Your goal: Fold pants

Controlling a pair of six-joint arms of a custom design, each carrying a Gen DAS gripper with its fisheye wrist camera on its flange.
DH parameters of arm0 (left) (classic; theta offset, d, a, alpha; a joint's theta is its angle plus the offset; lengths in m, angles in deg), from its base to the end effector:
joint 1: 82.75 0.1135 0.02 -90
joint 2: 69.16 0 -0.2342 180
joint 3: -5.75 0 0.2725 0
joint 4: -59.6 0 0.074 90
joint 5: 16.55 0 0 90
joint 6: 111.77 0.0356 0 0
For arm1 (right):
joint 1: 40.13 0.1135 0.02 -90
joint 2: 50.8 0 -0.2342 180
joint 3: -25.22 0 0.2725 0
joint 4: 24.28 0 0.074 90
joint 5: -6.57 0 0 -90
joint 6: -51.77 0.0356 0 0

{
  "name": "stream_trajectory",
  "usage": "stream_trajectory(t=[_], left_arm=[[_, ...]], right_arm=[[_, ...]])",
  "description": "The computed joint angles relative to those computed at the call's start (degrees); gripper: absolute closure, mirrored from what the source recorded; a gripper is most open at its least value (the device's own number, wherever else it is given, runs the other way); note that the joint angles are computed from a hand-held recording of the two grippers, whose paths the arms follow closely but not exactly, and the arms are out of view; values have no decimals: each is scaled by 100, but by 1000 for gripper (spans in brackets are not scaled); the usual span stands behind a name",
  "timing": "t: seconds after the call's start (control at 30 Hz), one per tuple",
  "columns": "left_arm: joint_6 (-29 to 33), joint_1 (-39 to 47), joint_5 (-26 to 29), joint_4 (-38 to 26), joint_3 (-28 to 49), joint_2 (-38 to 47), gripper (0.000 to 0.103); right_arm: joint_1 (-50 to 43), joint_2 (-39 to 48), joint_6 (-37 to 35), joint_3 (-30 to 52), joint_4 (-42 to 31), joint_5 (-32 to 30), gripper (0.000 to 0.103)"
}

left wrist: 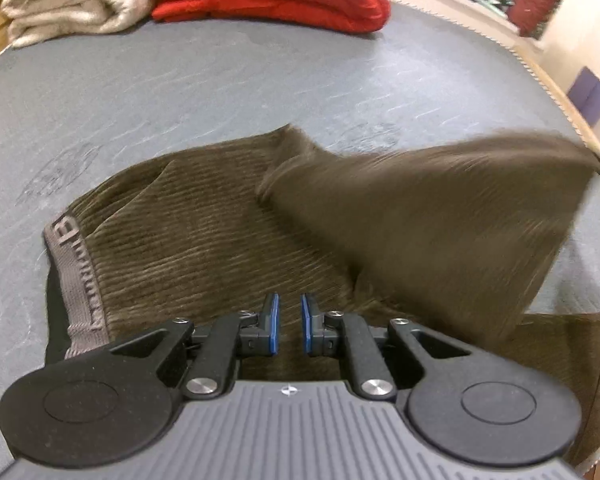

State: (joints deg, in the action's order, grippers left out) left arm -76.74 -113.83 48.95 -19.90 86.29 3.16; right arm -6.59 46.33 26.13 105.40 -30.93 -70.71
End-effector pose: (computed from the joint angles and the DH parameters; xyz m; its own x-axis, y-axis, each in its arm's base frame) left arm 0.2241 -0.1178 0.2748 -0.7569 -0.4138 -0.5058 -0.4600 0.8871 -0.0374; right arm 0.3455 0.2196 0.2229 -0.4787 0.7378 -0.4760 0.1404 0.5995 0.7880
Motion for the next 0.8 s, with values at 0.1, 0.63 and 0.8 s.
stream_trajectory(t=[0.1, 0.63, 0.8], left_arm=[[516, -23, 174, 359, 87, 252, 82], [2204, 103, 871, 2475, 112, 2058, 43], [2684, -10, 306, 1908, 439, 2279, 88]], right_arm=[[-815, -1151, 423, -988, -919, 1241, 86], [-2620, -1119, -101, -2101, -750, -1288, 61], [-2638, -893, 9, -2040, -479, -1323, 62]])
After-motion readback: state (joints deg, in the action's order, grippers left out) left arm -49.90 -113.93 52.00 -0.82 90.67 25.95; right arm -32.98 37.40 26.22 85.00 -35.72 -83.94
